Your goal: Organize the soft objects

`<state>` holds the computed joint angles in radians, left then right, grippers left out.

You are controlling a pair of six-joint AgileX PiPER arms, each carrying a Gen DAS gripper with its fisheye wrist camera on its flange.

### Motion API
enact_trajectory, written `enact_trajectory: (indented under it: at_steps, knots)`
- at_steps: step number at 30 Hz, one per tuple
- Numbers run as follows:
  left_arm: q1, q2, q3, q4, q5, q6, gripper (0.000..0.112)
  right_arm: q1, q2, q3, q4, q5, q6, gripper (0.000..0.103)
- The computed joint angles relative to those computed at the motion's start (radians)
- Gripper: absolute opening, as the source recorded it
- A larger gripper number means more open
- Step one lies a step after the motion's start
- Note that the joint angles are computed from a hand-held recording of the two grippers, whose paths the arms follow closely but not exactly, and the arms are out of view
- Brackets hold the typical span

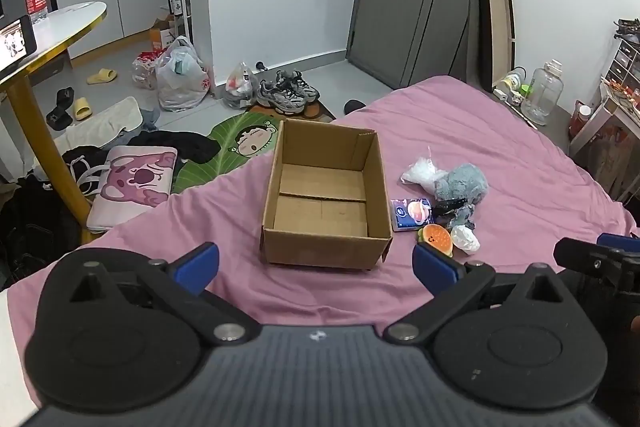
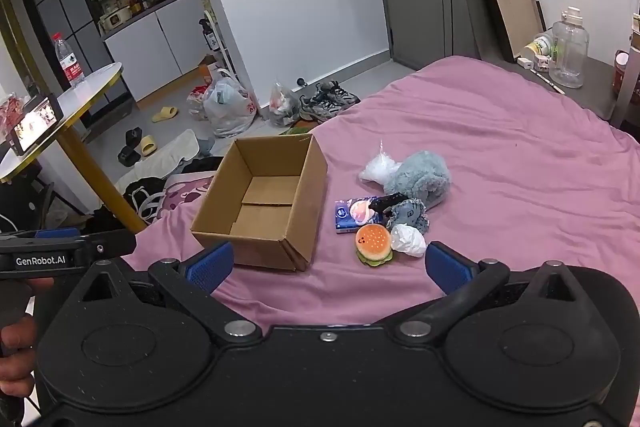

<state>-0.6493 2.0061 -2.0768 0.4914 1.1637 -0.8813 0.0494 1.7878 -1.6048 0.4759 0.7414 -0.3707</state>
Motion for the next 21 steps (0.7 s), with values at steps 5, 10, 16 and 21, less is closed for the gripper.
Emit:
enact_trajectory:
  at_steps: [5, 10, 16, 21]
  knots:
    - [0.0, -0.006, 0.004, 0.0, -0.001, -0.001, 0.102, 0.002, 0.0, -0.002, -0.007, 0.001, 0.006, 0.103]
    - [-0.002, -0.005, -0.009, 0.001, 0.012, 0.002, 0.102, 0.002, 0.001, -0.009, -0.009, 0.005, 0.007, 0.103]
    - [0.003, -0.002, -0.023, -0.005, 0.018, 0.011, 0.102, 0.007, 0.0, -0.011, -0.021, 0.006, 0.011, 0.103]
    - [0.003, -0.003, -0.019, -0.003, 0.015, 0.008, 0.102, 0.009, -0.001, -0.008, -0.023, 0.001, 0.012, 0.103]
